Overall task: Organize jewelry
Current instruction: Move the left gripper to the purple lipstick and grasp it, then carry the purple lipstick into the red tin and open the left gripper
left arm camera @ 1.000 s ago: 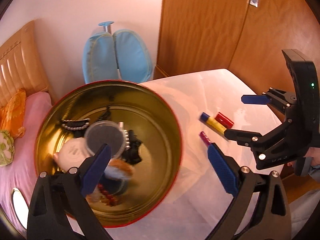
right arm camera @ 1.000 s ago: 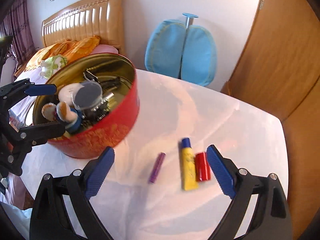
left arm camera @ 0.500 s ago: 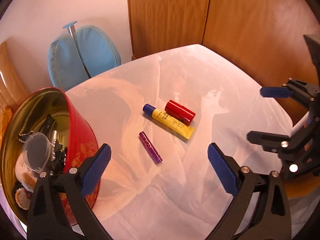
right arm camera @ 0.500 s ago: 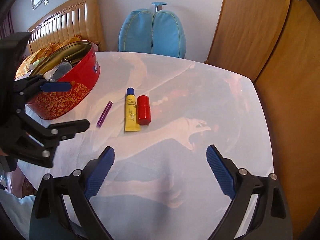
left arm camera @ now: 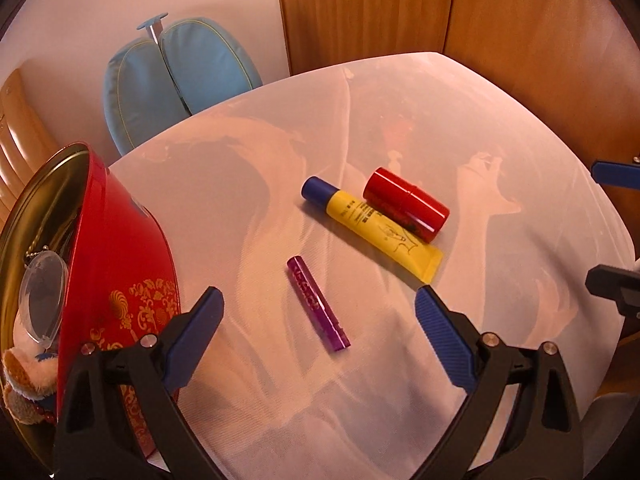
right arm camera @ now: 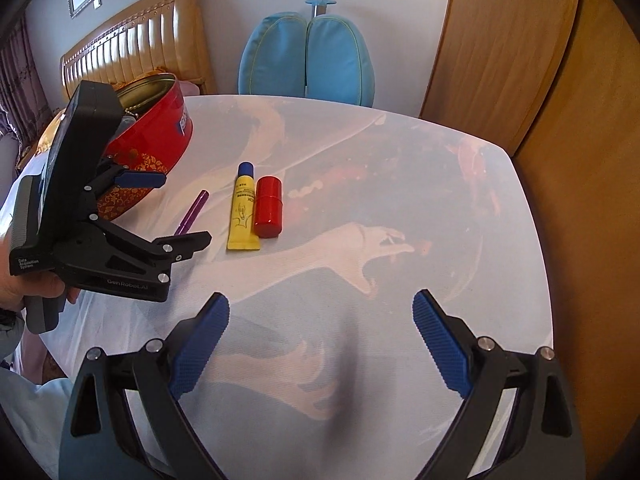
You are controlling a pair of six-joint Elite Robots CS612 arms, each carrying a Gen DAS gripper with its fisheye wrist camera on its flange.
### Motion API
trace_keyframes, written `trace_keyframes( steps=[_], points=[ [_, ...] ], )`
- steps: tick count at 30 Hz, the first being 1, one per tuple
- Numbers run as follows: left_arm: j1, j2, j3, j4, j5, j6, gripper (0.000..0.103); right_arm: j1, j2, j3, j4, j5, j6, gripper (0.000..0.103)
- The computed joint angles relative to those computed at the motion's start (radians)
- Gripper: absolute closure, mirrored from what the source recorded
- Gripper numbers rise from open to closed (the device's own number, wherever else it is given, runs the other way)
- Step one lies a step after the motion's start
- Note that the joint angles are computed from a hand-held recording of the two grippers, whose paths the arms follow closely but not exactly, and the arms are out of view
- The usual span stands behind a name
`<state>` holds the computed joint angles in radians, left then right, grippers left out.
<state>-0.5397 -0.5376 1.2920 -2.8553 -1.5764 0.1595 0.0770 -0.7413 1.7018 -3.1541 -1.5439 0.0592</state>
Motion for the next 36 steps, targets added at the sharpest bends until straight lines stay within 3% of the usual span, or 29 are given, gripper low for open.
trace_keyframes(
  steps=[1,3,5,8,12,19,26,36],
  points=[
    [0.0,0.003,-0.004,0.005,0.005,0.001,0.015,0.001,0.001,-0.001,-0.005,0.0,-0.005,0.009],
    [0.001,0.007,-0.011,0.013,0.012,-0.012,0.055,0.002,0.002,-0.004,-0.012,-0.004,-0.013,0.009],
    [0.009,0.009,-0.019,0.032,-0.014,-0.029,0.066,0.003,0.002,-0.006,-0.017,-0.004,-0.014,0.009],
    [0.014,0.004,-0.013,0.042,-0.054,0.004,0.093,0.004,0.001,-0.006,-0.016,-0.009,-0.009,0.009],
    [0.025,-0.017,0.014,0.019,-0.11,0.006,0.093,0.005,-0.004,-0.002,-0.012,-0.011,0.009,0.009],
    [0.041,-0.091,0.091,-0.089,-0.146,-0.001,0.093,0.011,-0.011,-0.005,-0.013,0.012,0.048,0.009],
    [0.082,-0.145,0.123,-0.161,-0.074,0.001,0.093,0.042,0.013,-0.091,-0.017,0.064,0.057,0.009],
    [0.186,-0.129,0.095,-0.086,0.012,-0.041,0.093,0.134,0.106,-0.342,0.077,0.13,-0.114,0.009]
  ],
)
